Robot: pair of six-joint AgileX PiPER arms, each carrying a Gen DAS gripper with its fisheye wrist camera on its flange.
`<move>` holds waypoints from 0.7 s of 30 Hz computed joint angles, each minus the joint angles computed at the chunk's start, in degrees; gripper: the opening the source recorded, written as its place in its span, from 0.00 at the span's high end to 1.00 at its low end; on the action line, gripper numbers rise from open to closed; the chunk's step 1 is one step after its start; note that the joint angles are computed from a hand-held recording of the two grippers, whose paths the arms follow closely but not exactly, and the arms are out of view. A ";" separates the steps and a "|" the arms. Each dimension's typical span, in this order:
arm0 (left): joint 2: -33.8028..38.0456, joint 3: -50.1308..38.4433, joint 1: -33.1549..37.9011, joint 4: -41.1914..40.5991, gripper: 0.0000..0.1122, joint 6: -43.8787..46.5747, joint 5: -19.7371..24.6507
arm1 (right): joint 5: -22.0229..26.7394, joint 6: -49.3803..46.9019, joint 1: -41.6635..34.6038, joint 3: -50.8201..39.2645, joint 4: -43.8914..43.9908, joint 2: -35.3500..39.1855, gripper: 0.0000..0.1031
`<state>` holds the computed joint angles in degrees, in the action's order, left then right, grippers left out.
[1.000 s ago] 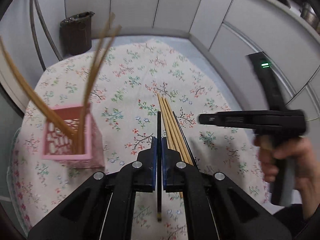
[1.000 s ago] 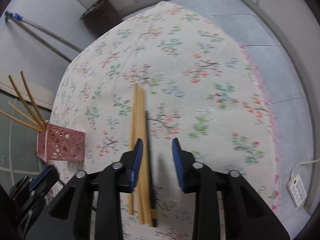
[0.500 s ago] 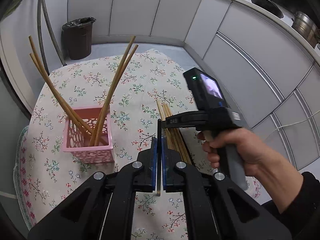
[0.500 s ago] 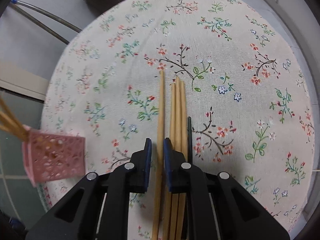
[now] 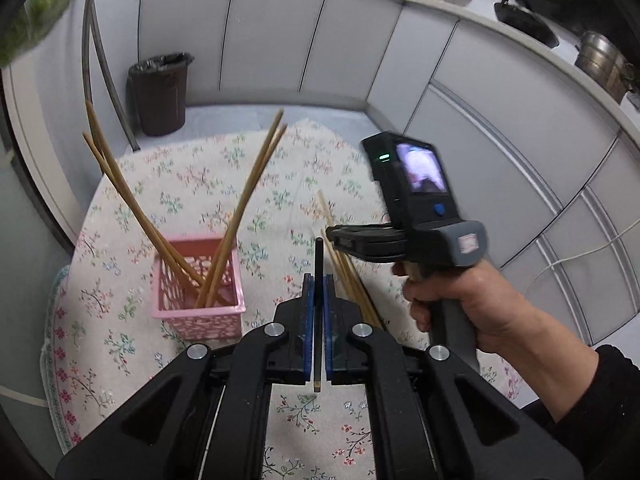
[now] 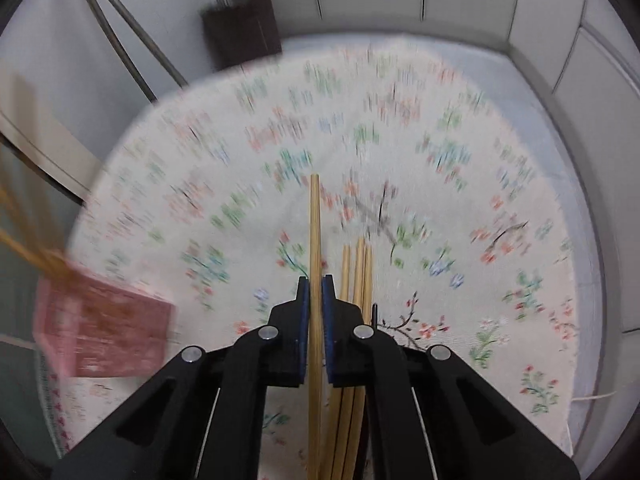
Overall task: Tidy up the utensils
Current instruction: 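Lift both held chopsticks over the pink basket, lower them in, open both tools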
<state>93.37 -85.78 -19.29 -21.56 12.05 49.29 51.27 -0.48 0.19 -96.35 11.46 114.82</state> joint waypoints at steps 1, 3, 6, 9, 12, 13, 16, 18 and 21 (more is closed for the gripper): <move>-0.97 0.23 0.08 -0.36 0.97 0.27 -0.39 | -0.87 -0.84 -0.54 1.38 0.91 -2.50 0.94; -2.96 0.65 0.24 -0.97 0.97 0.85 -1.32 | -2.33 -1.76 -1.20 3.82 2.06 -6.67 0.94; -5.43 0.82 0.35 -1.36 0.97 1.22 -2.64 | -5.26 -4.17 -2.30 9.00 3.86 -14.87 0.94; -8.37 1.01 1.55 -3.12 0.97 2.04 -4.29 | -7.22 -5.81 -2.73 11.89 4.98 -21.22 0.94; -10.62 0.95 3.16 -5.06 0.97 2.85 -5.88 | -8.97 -8.25 -3.26 13.87 6.64 -26.63 0.94; -11.59 1.07 3.69 -5.41 0.97 2.94 -7.10 | -9.43 -8.19 -2.92 14.21 6.57 -27.82 0.94; -13.66 1.42 5.06 -4.98 0.97 2.05 -10.83 | -10.56 -9.78 -2.97 15.30 8.15 -31.64 0.94; -14.80 1.97 4.96 -2.03 0.97 -0.29 -13.97 | -11.12 -10.33 -3.17 15.48 9.04 -33.11 0.94; -15.71 3.54 5.31 0.35 0.97 -1.88 -17.63 | -11.92 -11.39 -3.38 15.30 11.42 -33.61 0.94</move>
